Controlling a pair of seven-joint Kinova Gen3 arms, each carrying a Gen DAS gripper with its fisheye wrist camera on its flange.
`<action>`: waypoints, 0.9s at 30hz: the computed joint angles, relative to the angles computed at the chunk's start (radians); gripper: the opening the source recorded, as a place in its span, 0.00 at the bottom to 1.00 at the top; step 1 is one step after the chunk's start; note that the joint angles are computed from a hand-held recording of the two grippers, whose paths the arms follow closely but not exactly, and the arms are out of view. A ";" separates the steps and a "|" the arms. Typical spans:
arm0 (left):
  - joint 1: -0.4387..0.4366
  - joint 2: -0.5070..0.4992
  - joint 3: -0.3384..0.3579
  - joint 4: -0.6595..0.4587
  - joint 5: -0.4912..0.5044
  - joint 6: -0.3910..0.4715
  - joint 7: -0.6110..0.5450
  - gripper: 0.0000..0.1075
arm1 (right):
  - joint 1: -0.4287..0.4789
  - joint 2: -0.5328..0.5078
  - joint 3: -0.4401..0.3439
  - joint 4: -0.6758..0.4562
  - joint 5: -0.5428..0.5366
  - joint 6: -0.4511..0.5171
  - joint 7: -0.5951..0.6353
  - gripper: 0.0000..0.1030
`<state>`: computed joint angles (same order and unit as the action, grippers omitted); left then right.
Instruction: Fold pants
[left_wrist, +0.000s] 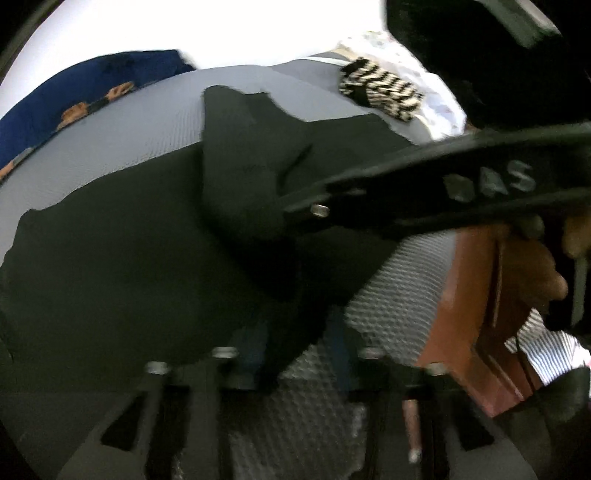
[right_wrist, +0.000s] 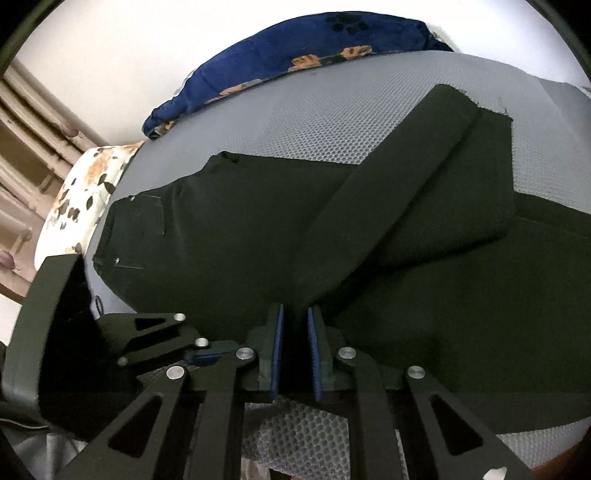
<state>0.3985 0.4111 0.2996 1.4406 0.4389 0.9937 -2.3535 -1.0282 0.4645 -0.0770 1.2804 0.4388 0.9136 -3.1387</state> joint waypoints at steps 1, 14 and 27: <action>0.006 0.014 -0.006 -0.020 -0.006 0.013 0.021 0.10 | 0.004 -0.003 0.000 0.013 0.000 -0.018 -0.003 0.13; -0.025 0.037 0.002 -0.035 0.042 0.053 0.024 0.05 | 0.058 -0.067 0.068 0.187 0.120 -0.205 -0.165 0.17; -0.038 0.076 0.003 -0.079 0.061 0.101 0.028 0.05 | 0.313 -0.074 0.059 0.254 -0.008 -0.304 -0.044 0.20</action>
